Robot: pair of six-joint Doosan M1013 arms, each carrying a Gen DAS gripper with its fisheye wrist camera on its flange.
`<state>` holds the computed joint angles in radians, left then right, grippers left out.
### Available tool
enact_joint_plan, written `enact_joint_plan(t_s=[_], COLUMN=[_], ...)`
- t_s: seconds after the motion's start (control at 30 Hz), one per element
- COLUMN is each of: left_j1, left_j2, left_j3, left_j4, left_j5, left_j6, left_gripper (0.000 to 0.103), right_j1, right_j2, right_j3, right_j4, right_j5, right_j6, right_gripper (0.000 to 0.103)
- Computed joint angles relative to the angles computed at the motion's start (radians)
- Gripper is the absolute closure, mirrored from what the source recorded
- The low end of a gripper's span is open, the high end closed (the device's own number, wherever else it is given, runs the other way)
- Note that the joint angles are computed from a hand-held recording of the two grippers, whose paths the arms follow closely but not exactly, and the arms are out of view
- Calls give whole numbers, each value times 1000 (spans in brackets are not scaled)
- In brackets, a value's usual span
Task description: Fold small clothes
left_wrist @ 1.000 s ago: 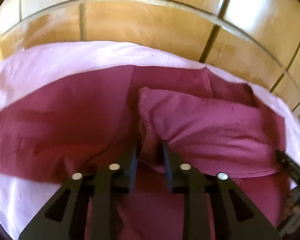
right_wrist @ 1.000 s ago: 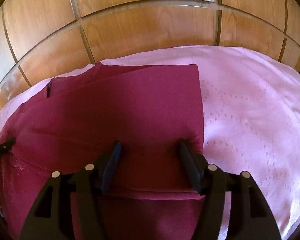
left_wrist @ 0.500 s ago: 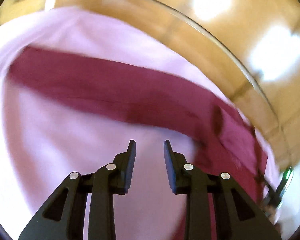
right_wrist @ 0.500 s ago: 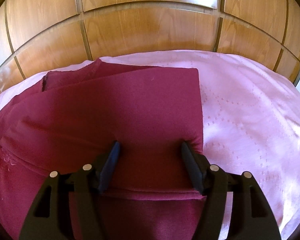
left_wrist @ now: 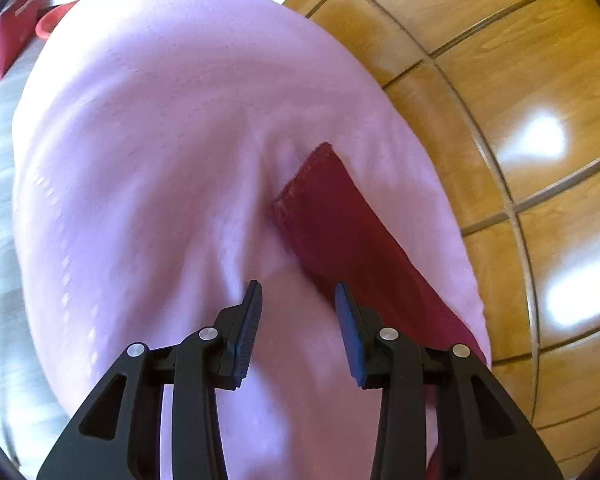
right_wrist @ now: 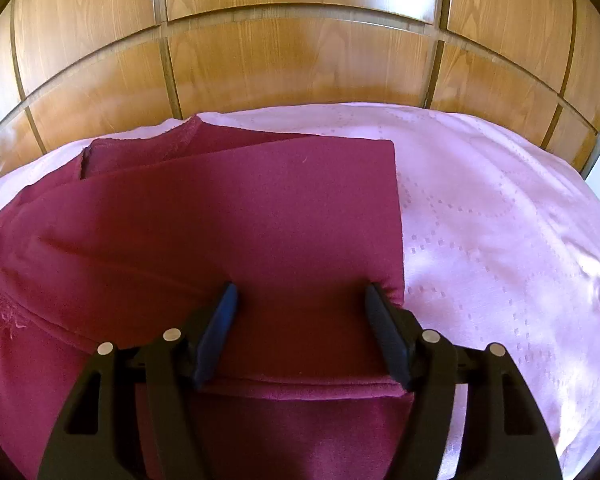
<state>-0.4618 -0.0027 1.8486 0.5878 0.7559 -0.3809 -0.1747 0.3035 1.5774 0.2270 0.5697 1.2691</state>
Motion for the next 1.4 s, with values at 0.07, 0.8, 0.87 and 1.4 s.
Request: enact_joint_plan(t_s=[0.07, 0.8, 0.87, 1.4], left_j1=[16, -212, -228, -278], left_j2=[13, 274, 315, 276], left_j3=[-6, -371, -408, -317], left_j4=[7, -101, -162, -120], left_j5=[21, -105, -86, -71], left_j6=[-1, 755, 831, 792], left_gripper=[66, 95, 95, 71], right_j1=[1, -1, -2, 7], right_j2=[0, -2, -1, -53], right_j3=[0, 1, 0, -22], right_j4=[-5, 9, 10, 603], right_j5=[-1, 0, 3, 383], right_j6=[4, -8, -8, -414], right_gripper=[37, 36, 36, 31])
